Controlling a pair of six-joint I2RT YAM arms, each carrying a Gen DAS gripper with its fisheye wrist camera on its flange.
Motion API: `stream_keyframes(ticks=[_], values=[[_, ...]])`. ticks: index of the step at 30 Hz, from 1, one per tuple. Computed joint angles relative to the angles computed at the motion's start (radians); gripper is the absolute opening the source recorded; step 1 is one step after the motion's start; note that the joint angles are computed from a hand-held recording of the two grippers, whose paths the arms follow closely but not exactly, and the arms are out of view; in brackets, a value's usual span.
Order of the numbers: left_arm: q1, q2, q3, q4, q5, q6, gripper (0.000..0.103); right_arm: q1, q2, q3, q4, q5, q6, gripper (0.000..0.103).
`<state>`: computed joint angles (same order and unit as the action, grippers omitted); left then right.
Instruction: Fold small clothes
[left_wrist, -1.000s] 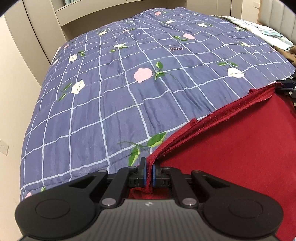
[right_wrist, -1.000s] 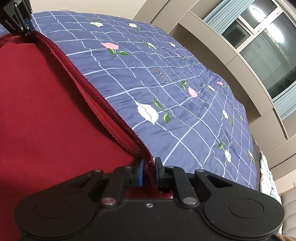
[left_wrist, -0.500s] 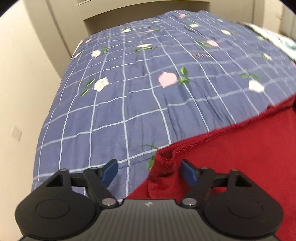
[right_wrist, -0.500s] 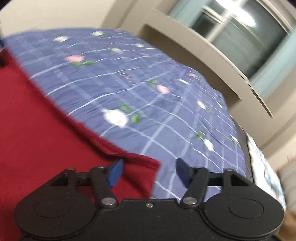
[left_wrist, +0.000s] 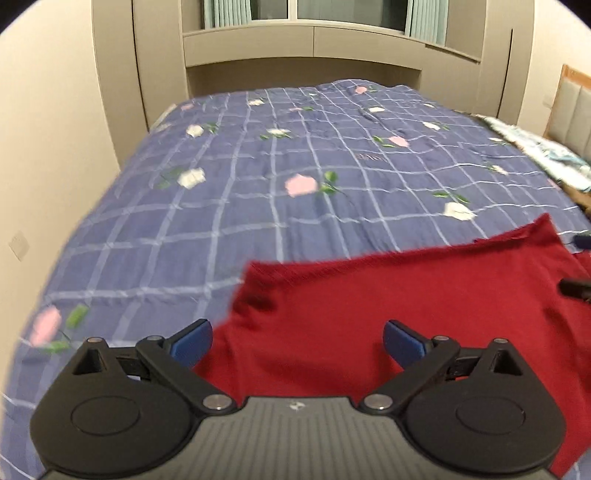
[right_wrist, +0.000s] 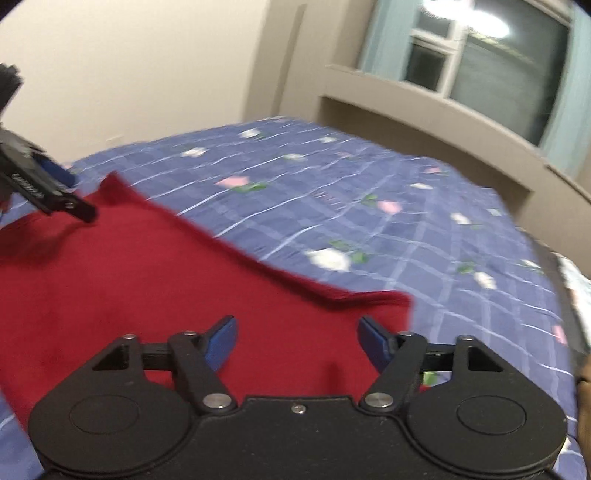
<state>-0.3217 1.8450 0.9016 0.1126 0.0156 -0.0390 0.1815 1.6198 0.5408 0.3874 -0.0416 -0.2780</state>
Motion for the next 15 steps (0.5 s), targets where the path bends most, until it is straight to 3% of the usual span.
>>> stream_keyframes(ticks=[3,6,11,15], values=[[-0.016,0.045,0.023,-0.013,-0.009,-0.029,0.101,0.005,0.08,0.103,-0.085,-0.014,0.018,0.056],[-0.021,0.088,0.064,-0.02,-0.026,-0.053,0.101,0.002,0.193,0.214,-0.132,0.035,0.079,0.055],[-0.011,0.146,0.138,-0.072,-0.027,-0.086,0.102,-0.013,0.296,0.298,-0.114,0.09,0.151,0.056],[0.007,0.146,0.145,-0.091,-0.004,-0.103,0.102,0.021,0.257,0.247,-0.07,0.166,0.133,0.066]])
